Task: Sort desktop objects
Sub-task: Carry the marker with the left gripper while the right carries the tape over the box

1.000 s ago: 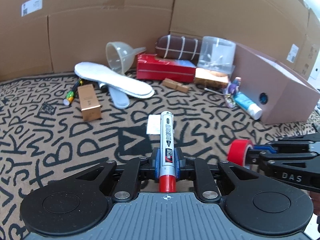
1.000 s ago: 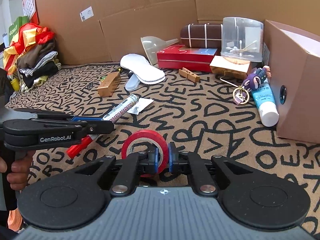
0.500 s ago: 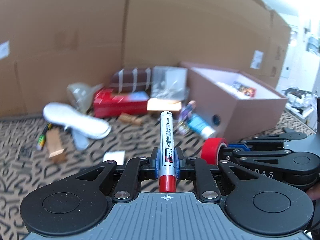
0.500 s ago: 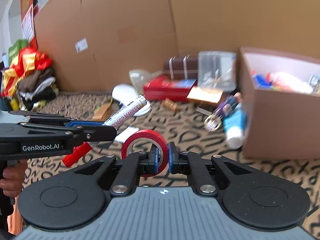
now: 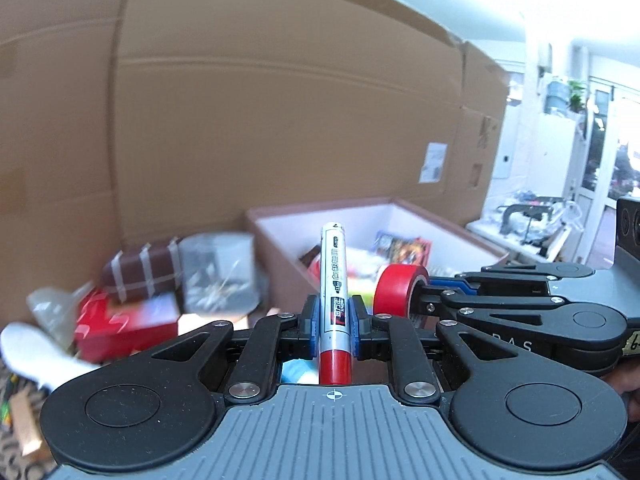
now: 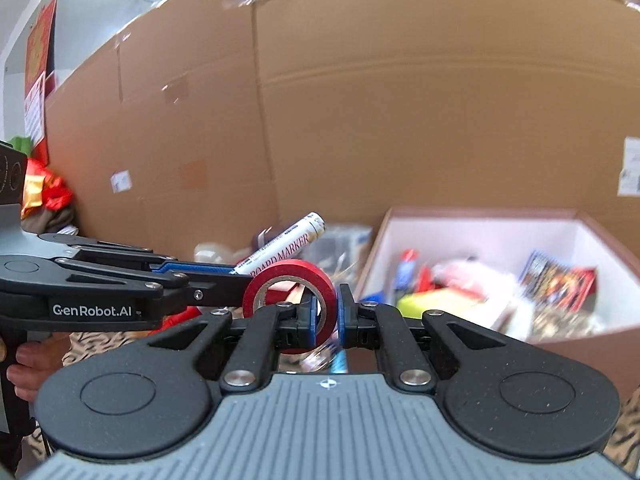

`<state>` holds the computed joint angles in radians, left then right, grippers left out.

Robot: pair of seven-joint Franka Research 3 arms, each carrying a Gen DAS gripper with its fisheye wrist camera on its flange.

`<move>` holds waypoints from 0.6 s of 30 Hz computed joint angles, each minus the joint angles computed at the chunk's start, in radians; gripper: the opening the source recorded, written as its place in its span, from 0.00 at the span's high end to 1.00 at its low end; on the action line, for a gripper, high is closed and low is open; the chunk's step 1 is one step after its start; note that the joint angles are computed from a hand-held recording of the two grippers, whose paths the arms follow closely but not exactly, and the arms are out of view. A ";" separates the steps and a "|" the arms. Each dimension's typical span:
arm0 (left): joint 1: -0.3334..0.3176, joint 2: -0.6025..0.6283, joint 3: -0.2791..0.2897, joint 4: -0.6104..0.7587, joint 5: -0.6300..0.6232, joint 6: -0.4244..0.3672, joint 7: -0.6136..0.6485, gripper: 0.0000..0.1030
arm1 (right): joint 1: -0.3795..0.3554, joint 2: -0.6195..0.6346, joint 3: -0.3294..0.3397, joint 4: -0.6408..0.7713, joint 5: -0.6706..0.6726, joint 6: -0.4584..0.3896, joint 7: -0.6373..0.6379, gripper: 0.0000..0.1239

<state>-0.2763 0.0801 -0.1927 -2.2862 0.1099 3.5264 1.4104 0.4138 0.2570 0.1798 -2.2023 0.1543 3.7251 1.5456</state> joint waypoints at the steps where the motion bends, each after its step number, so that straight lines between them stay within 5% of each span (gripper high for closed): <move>1: -0.001 0.018 -0.003 0.029 0.008 -0.009 -0.002 0.89 | -0.011 -0.001 -0.003 0.006 -0.013 -0.001 0.005 0.91; 7: 0.110 0.156 -0.103 0.252 0.261 -0.104 -0.185 0.89 | -0.011 0.023 -0.060 0.093 0.064 -0.024 -0.108 0.91; 11: 0.288 0.305 -0.325 0.446 0.400 -0.232 -0.224 0.89 | 0.009 0.059 -0.112 0.187 0.189 -0.085 -0.232 0.91; 14: 0.297 0.415 -0.391 0.591 0.380 -0.335 -0.139 0.89 | 0.039 0.091 -0.165 0.262 0.305 -0.150 -0.332 0.91; 18: 0.216 0.539 -0.376 0.791 0.347 -0.473 -0.046 0.89 | 0.146 0.147 -0.310 0.376 0.485 -0.257 -0.485 0.91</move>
